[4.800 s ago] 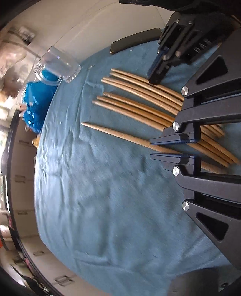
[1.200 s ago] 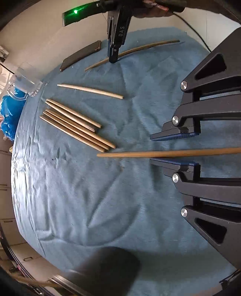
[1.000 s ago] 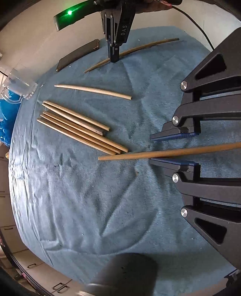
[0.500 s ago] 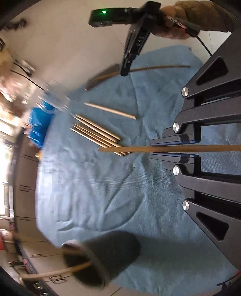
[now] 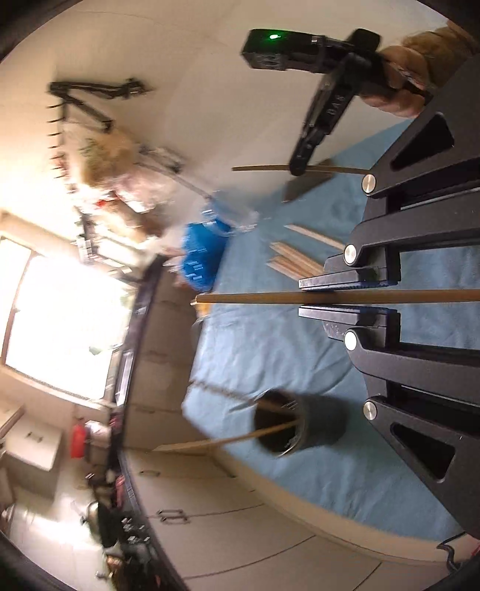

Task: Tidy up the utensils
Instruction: 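Lower both chopsticks tip-first into the black holder cup, then open both grippers and move them back over the chopsticks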

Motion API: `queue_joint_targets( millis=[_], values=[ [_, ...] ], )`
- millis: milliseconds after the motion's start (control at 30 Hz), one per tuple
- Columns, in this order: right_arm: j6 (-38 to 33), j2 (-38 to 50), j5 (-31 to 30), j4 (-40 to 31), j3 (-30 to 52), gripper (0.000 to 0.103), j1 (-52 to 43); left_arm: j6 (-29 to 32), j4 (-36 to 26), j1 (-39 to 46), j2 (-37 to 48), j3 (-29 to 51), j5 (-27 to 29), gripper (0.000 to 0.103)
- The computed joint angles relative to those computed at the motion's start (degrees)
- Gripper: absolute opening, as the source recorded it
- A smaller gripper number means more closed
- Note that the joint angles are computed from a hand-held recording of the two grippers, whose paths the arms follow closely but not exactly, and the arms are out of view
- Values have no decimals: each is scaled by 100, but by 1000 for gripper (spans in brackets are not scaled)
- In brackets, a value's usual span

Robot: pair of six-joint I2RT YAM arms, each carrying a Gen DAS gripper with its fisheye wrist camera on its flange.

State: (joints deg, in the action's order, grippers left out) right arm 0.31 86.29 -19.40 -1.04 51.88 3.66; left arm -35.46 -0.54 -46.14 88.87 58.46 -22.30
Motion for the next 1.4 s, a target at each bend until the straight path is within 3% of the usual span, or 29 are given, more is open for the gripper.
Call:
queue_joint_targets(
  millis=[167, 333, 600, 733, 1033, 1333, 1400],
  values=[
    [585, 221, 114, 394, 548, 8, 738, 190, 224, 560, -544, -154, -301, 6],
    [1123, 1072, 320, 765, 1583, 8, 1460, 457, 535, 1265, -630, -42, -432, 7],
    [1388, 2614, 1049, 1399, 3242, 8, 2261, 623, 1277, 2122, 258, 584, -254, 6],
    [1670, 3274, 1133, 1605, 3861, 8, 2311, 782, 1495, 2281, 835, 938, -168, 6],
    [1366, 3763, 1459, 1946, 3912, 8, 2392, 739, 1687, 2399, 1817, 1240, 119, 6],
    [1262, 3757, 1303, 1946, 3628, 9, 2344, 620, 1648, 2262, 1853, 1047, -148, 7],
    [1268, 3683, 1295, 1917, 3567, 14, 2321, 606, 1521, 2233, 1797, 1046, -221, 7]
  ],
)
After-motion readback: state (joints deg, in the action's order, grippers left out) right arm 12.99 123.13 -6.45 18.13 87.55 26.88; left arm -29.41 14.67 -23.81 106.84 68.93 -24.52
